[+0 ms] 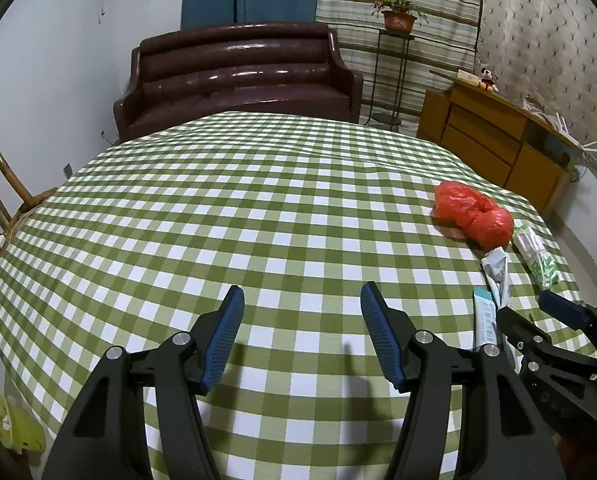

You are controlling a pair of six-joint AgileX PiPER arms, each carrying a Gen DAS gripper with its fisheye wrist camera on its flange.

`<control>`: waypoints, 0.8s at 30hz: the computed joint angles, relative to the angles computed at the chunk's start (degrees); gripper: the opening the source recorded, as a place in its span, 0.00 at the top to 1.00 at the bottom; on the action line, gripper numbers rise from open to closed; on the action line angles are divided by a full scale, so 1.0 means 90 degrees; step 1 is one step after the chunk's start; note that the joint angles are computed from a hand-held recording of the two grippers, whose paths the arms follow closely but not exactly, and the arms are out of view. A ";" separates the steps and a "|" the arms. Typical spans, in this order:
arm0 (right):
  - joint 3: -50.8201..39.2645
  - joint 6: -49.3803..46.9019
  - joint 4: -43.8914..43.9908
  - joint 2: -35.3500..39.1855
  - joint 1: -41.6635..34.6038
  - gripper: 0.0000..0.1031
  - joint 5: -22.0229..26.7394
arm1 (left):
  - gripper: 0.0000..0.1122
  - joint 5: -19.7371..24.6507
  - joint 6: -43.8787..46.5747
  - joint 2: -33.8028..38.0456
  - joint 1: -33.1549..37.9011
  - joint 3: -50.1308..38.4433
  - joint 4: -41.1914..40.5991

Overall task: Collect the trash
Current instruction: 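Grasp the white twine-tied paper tube with the right gripper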

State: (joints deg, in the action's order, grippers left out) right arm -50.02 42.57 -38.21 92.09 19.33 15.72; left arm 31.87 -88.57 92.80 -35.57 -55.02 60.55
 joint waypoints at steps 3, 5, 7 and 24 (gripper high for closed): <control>-0.0070 -0.0225 0.0268 0.0072 -0.0055 0.54 0.0068 | 0.47 -0.0077 0.0036 -0.0009 0.0025 0.0023 -0.0036; -0.0118 -0.0232 0.0271 0.0116 -0.0055 0.58 0.0125 | 0.47 -0.0126 0.0034 -0.0009 0.0023 0.0050 -0.0025; -0.0141 -0.0274 0.0301 0.0157 -0.0049 0.61 0.0142 | 0.47 -0.0171 0.0084 0.0017 0.0024 0.0025 -0.0062; 0.0067 -0.2794 0.2815 -0.0116 -0.0853 0.64 -0.0087 | 0.47 -0.0192 0.0288 0.0143 -0.0101 -0.0139 -0.0210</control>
State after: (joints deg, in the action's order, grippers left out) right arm -49.42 17.42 -12.87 91.04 11.66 14.93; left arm 30.14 -85.98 94.09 -36.48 -56.27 58.65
